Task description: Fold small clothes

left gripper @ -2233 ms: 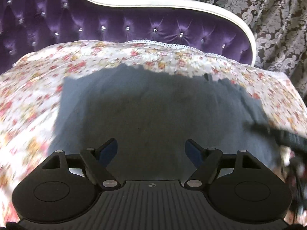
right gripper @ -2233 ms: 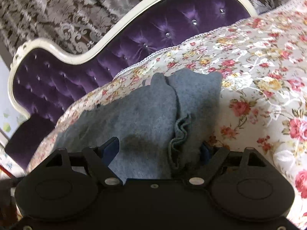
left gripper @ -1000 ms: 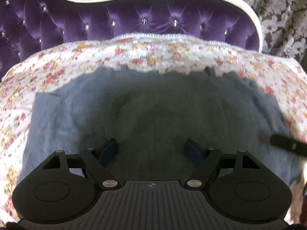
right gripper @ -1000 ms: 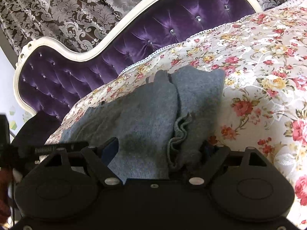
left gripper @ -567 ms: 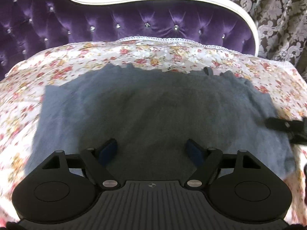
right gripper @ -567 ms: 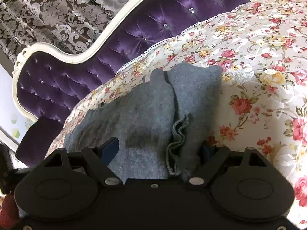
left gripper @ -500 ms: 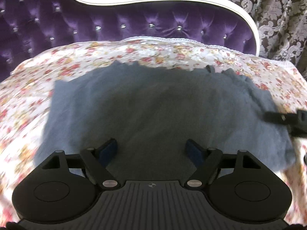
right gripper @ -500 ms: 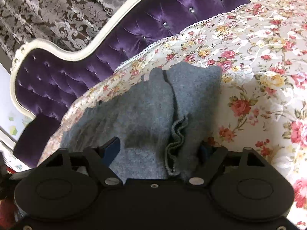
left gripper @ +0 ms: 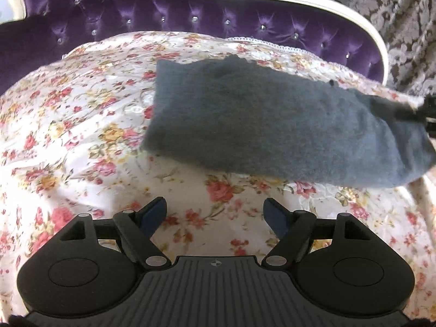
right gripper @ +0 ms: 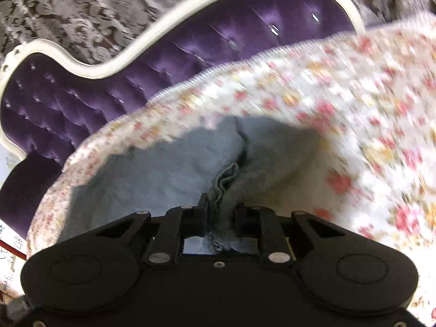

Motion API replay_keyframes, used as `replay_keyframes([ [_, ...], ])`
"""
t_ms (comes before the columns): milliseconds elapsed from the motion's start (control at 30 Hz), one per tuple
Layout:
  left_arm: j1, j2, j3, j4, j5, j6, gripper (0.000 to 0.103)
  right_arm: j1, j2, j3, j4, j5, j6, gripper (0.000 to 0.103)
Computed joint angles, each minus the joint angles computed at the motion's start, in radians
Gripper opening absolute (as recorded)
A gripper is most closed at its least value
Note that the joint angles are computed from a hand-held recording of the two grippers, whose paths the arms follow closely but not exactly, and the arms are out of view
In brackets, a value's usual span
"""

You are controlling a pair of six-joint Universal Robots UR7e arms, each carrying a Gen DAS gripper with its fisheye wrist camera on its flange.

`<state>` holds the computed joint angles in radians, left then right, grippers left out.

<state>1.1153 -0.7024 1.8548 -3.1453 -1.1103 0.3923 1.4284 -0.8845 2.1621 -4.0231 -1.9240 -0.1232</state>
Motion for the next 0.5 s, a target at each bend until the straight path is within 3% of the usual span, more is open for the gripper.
replay_keyframes([
  [267,0.047,-0.068,0.009,0.052,-0.089,-0.055,0.077,0.176,0.090,-0.247,0.201,-0.057,-0.073,0.025],
  [500,0.085,-0.112,0.024,0.042,-0.099,-0.065,0.077,0.229,0.271,-0.511,0.415,-0.048,-0.089,0.025],
])
